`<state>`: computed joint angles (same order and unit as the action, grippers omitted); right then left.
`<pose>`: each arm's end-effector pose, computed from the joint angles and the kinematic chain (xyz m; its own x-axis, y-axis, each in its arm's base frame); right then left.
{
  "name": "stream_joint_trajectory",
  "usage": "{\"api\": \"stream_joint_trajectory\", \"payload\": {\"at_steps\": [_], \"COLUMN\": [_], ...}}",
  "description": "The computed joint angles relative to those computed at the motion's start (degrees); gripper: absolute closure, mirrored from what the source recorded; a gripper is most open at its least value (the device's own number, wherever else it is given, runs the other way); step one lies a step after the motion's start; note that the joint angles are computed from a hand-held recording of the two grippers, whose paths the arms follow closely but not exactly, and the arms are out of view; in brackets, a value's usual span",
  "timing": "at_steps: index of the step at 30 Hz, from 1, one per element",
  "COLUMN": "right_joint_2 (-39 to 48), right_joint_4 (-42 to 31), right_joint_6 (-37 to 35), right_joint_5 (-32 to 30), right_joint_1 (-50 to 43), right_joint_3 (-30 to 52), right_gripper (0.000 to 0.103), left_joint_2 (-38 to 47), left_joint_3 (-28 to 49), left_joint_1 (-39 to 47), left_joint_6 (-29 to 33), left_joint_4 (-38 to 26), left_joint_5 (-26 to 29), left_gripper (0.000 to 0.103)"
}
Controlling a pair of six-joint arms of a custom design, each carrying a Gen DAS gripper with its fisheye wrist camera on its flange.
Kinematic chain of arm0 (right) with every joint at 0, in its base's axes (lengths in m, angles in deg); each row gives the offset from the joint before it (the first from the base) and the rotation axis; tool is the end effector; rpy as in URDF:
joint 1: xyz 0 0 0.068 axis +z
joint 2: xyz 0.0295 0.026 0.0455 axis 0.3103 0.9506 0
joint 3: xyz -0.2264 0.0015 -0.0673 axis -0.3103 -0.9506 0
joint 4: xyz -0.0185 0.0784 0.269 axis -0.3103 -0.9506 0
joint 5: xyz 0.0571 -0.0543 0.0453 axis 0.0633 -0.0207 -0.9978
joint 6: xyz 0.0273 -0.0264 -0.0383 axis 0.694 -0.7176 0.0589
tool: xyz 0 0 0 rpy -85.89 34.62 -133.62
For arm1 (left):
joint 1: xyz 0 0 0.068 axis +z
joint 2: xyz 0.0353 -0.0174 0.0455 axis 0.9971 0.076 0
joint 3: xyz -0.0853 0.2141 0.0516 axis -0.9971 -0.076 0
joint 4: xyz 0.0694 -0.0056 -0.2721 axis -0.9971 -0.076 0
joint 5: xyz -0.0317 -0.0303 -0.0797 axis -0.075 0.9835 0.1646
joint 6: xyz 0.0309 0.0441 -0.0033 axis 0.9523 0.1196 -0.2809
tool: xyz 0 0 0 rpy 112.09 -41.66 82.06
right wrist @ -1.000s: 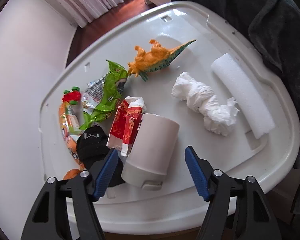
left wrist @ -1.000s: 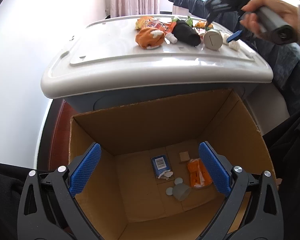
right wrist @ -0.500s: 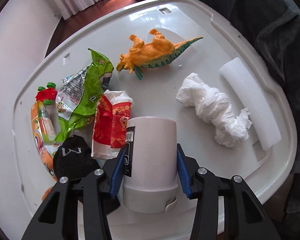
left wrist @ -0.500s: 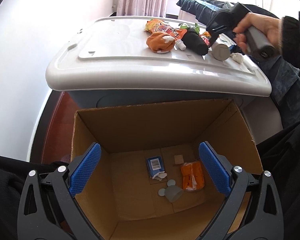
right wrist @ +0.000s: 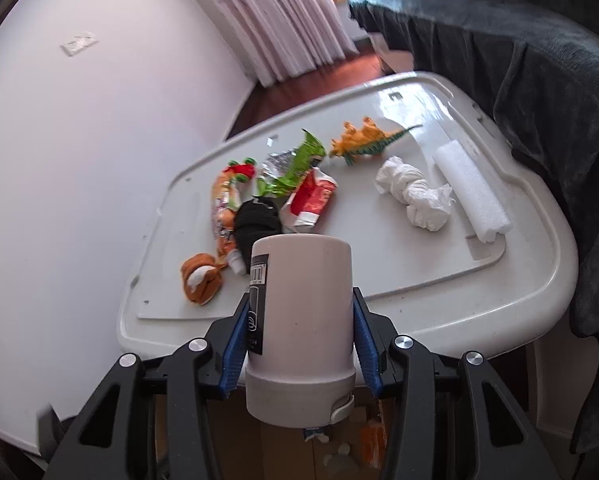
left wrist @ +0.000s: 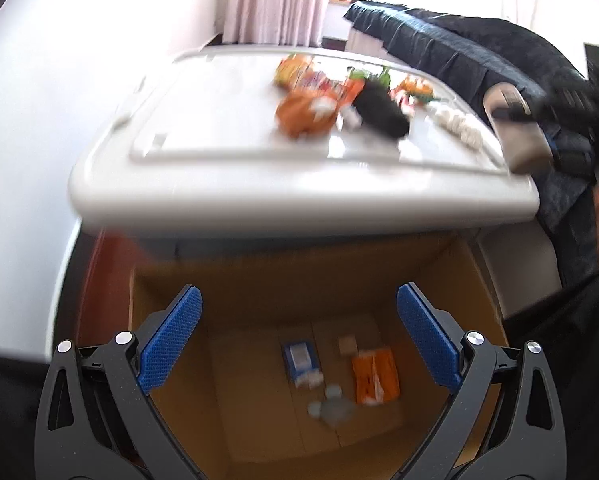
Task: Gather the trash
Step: 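Grasp the orange knit sock with the left tool while the right tool holds the container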
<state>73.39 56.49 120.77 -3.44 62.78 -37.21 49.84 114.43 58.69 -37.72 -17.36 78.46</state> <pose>0.1727 0.1501 0.1636 -0.6486 0.5066 -0.5681 0.2892 0.8544 0.4317 0.2082 -0.1093 0.1214 -0.7359 0.3009 -0.6065 0.4519 0.8854 -0.1090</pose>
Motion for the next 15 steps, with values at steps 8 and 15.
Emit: {"api": "stream_joint_trajectory", "payload": {"at_steps": [8,15], "right_joint_2": [-5.1,-9.0], "right_joint_4": [5.7,5.6], "right_joint_6": [-3.8,-1.3], "right_joint_5": [2.7,0.1], "right_joint_1": [0.7,-0.9], "right_joint_3": [-3.8,-6.1], "right_gripper": [0.056,0.056], "left_joint_2": [31.8,49.0], "left_joint_3": [26.3,40.9], "left_joint_1": [-2.6,-2.6], "left_joint_6": [6.0,-1.4], "left_joint_4": [7.7,7.9], "left_joint_5": [-4.0,-6.3], "left_gripper": [0.008,0.019]}}
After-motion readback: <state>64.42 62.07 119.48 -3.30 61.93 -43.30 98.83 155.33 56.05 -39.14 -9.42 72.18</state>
